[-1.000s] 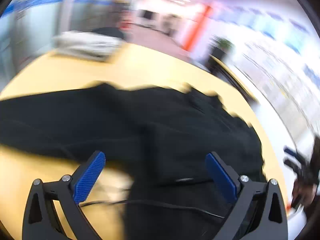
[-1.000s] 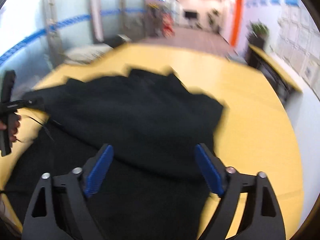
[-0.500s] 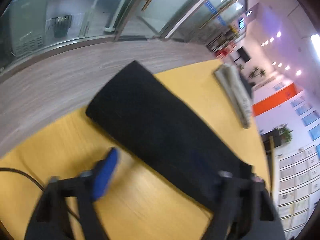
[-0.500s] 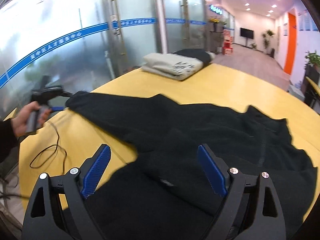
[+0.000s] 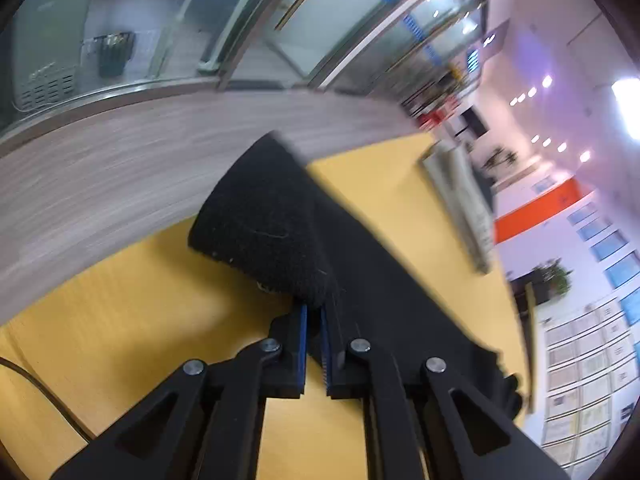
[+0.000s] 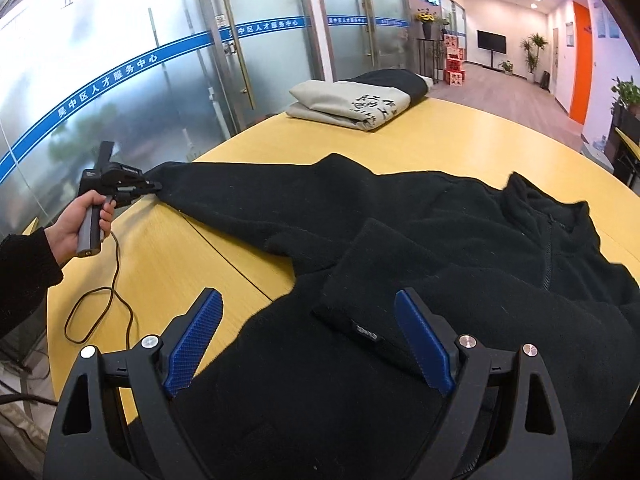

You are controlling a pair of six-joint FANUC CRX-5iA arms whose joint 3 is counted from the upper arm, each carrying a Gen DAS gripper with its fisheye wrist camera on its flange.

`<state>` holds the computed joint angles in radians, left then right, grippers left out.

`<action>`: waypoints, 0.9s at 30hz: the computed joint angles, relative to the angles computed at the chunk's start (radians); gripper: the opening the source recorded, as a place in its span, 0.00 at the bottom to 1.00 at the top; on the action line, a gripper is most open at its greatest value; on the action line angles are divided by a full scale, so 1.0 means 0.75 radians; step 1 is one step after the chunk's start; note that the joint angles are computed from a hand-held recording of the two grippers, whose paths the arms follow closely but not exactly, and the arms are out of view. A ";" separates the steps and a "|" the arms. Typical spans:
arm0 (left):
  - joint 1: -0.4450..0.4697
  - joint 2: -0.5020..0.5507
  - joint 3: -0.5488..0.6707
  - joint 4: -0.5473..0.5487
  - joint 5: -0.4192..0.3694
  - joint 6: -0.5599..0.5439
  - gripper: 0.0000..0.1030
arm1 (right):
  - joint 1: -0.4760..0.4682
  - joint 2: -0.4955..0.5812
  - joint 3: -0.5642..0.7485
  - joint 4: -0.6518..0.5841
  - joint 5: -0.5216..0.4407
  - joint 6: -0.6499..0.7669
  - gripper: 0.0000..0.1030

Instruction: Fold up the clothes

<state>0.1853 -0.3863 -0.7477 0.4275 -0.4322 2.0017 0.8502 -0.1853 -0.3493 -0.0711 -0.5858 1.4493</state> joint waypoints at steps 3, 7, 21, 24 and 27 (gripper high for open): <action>-0.156 -0.021 0.114 -0.099 0.063 0.081 0.05 | -0.020 -0.058 -0.041 0.010 0.006 -0.037 0.86; -0.497 0.133 0.445 -0.364 0.132 0.268 0.05 | -0.060 -0.167 -0.101 0.010 0.039 -0.073 0.85; -1.233 1.185 1.483 -0.217 -0.017 0.077 0.05 | -0.649 -0.539 -0.199 -0.207 -0.073 0.093 0.85; -1.302 1.402 1.738 -0.230 -0.165 0.103 0.05 | -0.884 -0.516 -0.161 -0.389 -0.166 0.288 0.85; -1.368 1.518 1.921 -0.360 -0.278 0.181 0.07 | -1.045 -0.461 -0.117 -0.521 -0.237 0.437 0.85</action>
<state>-0.8409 0.7522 0.6933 0.1578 -0.6404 2.1374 0.0663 -0.5312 -0.4370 -0.4619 -0.7635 1.7772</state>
